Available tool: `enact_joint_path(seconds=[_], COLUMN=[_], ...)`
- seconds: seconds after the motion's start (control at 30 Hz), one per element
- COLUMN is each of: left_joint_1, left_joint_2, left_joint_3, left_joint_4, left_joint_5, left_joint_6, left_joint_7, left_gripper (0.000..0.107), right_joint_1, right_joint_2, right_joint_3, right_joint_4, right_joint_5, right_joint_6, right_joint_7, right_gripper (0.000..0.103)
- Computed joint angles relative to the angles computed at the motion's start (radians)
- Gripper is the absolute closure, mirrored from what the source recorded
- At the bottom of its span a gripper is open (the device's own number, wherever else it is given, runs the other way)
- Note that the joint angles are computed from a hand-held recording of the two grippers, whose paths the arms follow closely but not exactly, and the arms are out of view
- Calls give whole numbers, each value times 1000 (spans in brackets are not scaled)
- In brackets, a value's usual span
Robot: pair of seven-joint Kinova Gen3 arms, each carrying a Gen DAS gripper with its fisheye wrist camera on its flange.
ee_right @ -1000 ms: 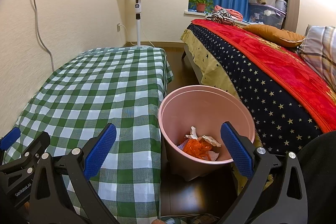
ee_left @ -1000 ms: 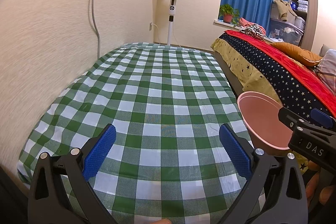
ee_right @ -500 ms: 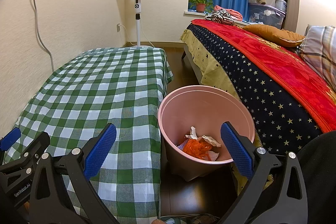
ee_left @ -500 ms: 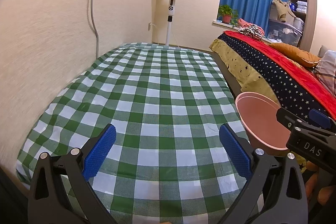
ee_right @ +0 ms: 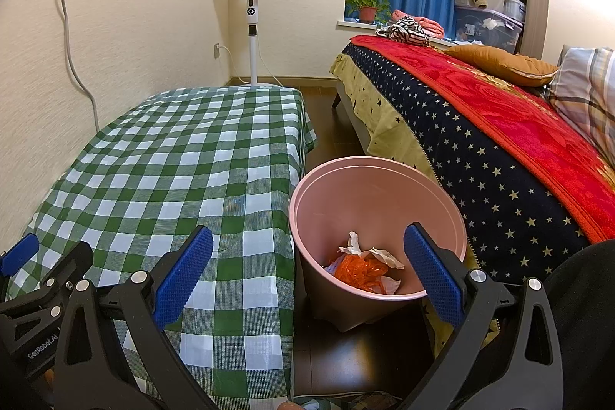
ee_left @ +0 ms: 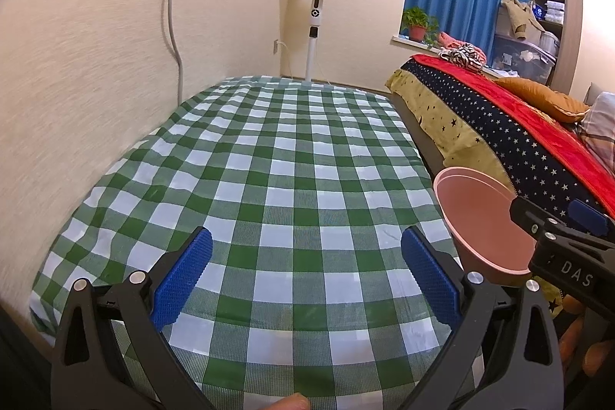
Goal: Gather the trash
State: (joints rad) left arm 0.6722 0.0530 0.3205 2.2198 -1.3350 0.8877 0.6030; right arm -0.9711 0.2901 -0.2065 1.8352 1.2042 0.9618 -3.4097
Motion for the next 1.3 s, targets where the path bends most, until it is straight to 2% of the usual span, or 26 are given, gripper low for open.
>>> enact_joint_path(seconds=[0.27,0.83,1.0,1.3], left_joint_1=[1,-8,-30,-60], left_joint_2=[-3,-33,-37,-20], left_joint_3=[0,12,6,-12], left_joint_4=[3,-12,-16,-31], left_joint_5=[4,34,33,83], left_joint_6=[2,77,49,-24], left_joint_7=[5,32,19,-68], left_gripper=[12,12,12,12], right_joint_1=[0,-8,-12,-14], right_joint_2=[0,28,46,53], right_joint_3=[0,10,20,34], right_joint_4=[0,-29,-47,-62], right_joint_5=[1,-17,-25,-34], right_joint_6=[0,23,22,15], right_joint_7=[0,42,64,75], right_gripper=[5,5,5,5])
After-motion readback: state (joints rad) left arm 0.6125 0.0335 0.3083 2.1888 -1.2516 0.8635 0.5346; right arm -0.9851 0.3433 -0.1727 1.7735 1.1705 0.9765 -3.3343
